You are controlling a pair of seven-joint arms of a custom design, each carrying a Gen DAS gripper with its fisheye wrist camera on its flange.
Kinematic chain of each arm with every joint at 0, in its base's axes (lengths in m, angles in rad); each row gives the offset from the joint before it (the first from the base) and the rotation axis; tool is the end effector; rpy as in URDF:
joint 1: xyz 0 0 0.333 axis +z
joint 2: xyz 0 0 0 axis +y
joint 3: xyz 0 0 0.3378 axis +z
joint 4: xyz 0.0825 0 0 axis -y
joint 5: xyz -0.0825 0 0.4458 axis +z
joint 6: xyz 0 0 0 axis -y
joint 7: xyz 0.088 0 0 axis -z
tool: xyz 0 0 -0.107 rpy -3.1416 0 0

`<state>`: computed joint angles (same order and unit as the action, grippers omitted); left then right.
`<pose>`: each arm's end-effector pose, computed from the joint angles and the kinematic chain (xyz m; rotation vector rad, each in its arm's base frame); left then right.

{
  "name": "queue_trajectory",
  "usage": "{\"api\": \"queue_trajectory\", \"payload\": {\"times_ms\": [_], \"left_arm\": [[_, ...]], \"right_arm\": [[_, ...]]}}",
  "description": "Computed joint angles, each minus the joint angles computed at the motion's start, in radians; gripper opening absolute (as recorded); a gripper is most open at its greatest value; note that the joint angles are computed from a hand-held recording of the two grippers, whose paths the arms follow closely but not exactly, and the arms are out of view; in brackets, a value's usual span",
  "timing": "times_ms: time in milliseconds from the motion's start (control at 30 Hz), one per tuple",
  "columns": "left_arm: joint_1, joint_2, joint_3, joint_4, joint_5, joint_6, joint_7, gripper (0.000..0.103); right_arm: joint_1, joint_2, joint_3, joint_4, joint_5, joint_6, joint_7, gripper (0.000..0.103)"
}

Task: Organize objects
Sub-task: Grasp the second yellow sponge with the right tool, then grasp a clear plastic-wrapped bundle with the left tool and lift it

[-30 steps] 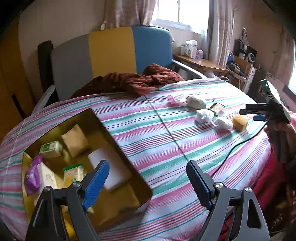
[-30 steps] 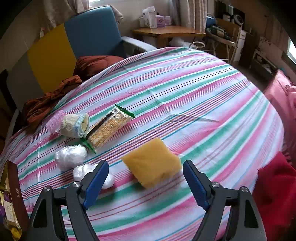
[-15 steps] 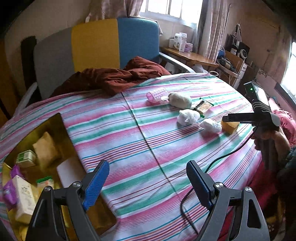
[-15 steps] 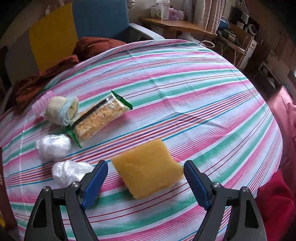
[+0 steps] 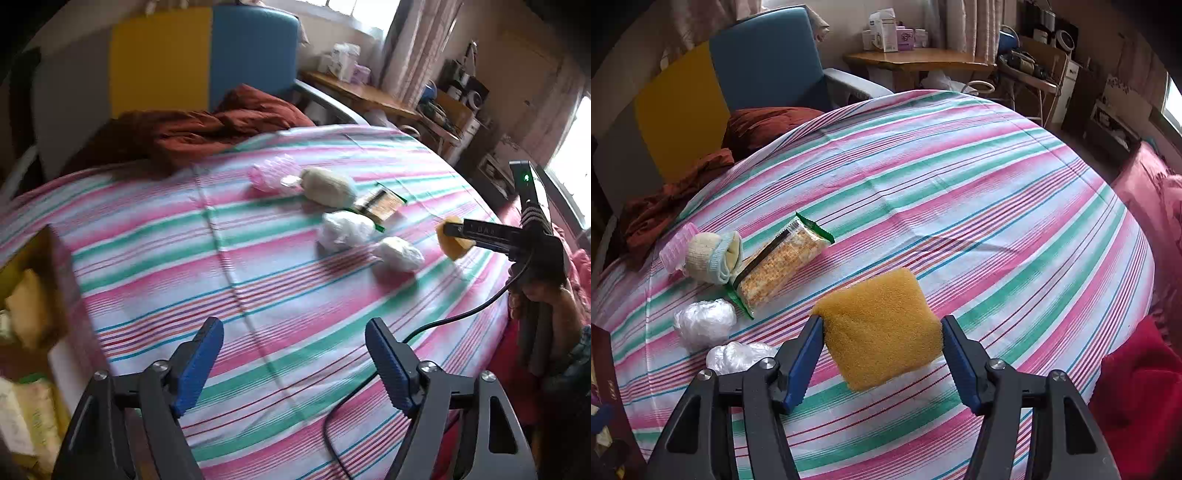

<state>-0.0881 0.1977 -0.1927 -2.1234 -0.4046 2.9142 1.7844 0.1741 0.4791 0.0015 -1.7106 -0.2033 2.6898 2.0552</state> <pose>0.6407 -0.1559 0.3626 -1.8652 2.0862 -0.8489 0.7551 0.1405 0.3511 -1.7714 2.0565 -0.4683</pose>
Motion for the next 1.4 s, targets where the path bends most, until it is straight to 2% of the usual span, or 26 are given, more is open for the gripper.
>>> {"api": "queue_trajectory", "payload": {"times_ms": [267, 567, 700, 900, 1100, 1233, 1333, 1400], "left_arm": [[-0.013, 0.114, -0.017, 0.148, 0.008, -0.096, 0.026, 0.063], [0.005, 0.242, -0.083, 0.327, -0.080, -0.211, 0.112, 0.058], [-0.016, 0.303, -0.083, 0.413, -0.088, -0.254, 0.085, 0.058], [-0.090, 0.379, -0.040, 0.513, 0.010, -0.267, 0.012, 0.056], [-0.133, 0.462, -0.014, 0.614, 0.091, -0.282, -0.085, 0.055], [-0.146, 0.512, -0.005, 0.676, 0.125, -0.305, -0.143, 0.055], [-0.104, 0.512, -0.050, 0.665, 0.083, -0.292, -0.126, 0.063], [-0.095, 0.498, -0.055, 0.640, 0.070, -0.268, -0.123, 0.067]], "right_arm": [[-0.014, 0.003, 0.021, 0.004, 0.031, -0.010, -0.048, 0.065], [-0.018, -0.012, 0.016, -0.017, 0.054, 0.011, -0.036, 0.065], [-0.027, -0.010, 0.022, -0.015, 0.073, 0.009, -0.036, 0.065], [-0.039, -0.008, 0.033, -0.014, 0.100, 0.004, -0.045, 0.065], [-0.046, -0.004, 0.041, -0.014, 0.124, 0.009, -0.062, 0.065], [-0.046, 0.002, 0.044, -0.007, 0.134, 0.002, -0.072, 0.065], [-0.046, 0.006, 0.044, -0.001, 0.141, -0.003, -0.072, 0.065], [-0.042, 0.007, 0.040, -0.001, 0.140, -0.005, -0.065, 0.065]]}}
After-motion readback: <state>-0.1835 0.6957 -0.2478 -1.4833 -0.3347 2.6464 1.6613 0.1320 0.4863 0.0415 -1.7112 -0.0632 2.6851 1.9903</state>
